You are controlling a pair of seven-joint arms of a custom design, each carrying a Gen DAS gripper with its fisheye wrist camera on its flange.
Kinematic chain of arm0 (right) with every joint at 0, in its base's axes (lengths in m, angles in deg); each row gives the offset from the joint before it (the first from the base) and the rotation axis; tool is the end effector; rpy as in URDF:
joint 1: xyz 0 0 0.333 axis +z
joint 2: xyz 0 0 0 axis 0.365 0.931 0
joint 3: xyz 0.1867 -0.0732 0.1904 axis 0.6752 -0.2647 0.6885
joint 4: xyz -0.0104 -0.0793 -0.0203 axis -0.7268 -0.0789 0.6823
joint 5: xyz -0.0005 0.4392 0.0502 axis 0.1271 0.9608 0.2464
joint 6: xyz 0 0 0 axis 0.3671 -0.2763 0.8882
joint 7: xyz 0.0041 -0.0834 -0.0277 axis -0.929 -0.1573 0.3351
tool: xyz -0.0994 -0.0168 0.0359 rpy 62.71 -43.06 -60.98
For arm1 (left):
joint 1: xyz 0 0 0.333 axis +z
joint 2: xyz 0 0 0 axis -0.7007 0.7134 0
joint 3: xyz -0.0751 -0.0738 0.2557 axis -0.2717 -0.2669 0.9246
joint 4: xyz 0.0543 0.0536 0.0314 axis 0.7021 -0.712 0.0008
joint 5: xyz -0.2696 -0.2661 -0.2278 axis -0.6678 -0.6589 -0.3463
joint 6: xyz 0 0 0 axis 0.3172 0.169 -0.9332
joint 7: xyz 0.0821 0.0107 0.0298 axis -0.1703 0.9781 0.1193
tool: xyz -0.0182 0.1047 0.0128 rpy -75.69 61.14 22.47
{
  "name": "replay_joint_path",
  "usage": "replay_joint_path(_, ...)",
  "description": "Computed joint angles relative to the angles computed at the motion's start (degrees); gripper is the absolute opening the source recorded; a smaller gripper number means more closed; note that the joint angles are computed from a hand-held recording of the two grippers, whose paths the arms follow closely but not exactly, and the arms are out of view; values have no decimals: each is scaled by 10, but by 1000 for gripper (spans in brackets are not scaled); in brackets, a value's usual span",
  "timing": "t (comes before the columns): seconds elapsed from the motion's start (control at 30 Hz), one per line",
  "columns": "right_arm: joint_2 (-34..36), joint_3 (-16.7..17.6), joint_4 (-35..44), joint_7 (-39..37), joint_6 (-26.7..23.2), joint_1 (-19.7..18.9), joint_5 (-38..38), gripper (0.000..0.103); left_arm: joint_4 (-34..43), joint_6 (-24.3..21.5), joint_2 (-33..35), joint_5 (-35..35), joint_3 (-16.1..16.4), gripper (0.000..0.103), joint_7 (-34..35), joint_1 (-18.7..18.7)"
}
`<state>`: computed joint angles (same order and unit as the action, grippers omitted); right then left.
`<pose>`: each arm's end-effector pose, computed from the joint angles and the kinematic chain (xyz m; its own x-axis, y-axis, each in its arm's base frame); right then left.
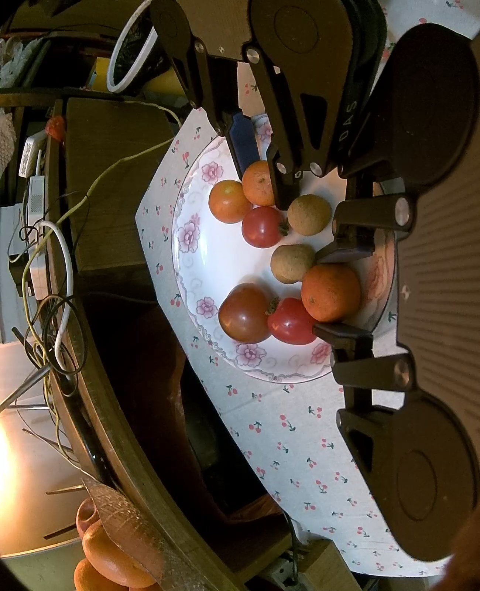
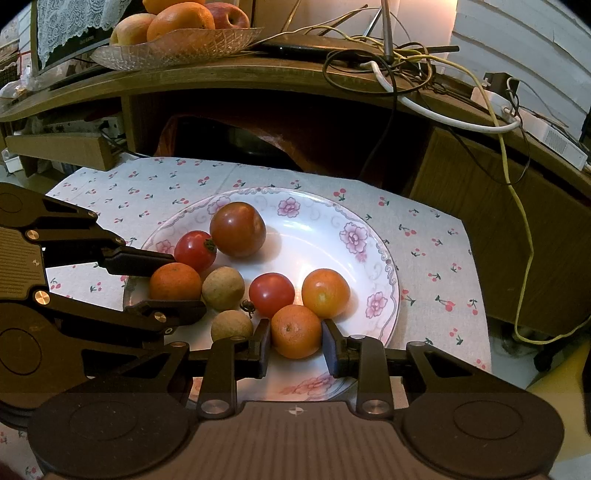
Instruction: Organize fruits
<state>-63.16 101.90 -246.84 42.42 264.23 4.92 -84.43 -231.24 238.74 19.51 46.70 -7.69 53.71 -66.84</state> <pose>0.4556 0.1369 0.3008 0.2226 -0.9697 0.1007 -0.7055 -0.2315 -0.6698 0.4890 -0.2147 0.3006 -0.5615 -0.8172 -0.1305 -0.5641 0.4933 -0.6621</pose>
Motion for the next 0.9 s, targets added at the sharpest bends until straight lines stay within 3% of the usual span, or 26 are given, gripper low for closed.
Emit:
replay_joint_path(0.57,0,14,2,1,-1,-13,-1,33,-1,4,2,17,-3,39,-13,5)
replay_joint_path(0.9,-6,15,-1,7,-2,-13,-5,33,-9,6,-2,77,-10,41,-70,21)
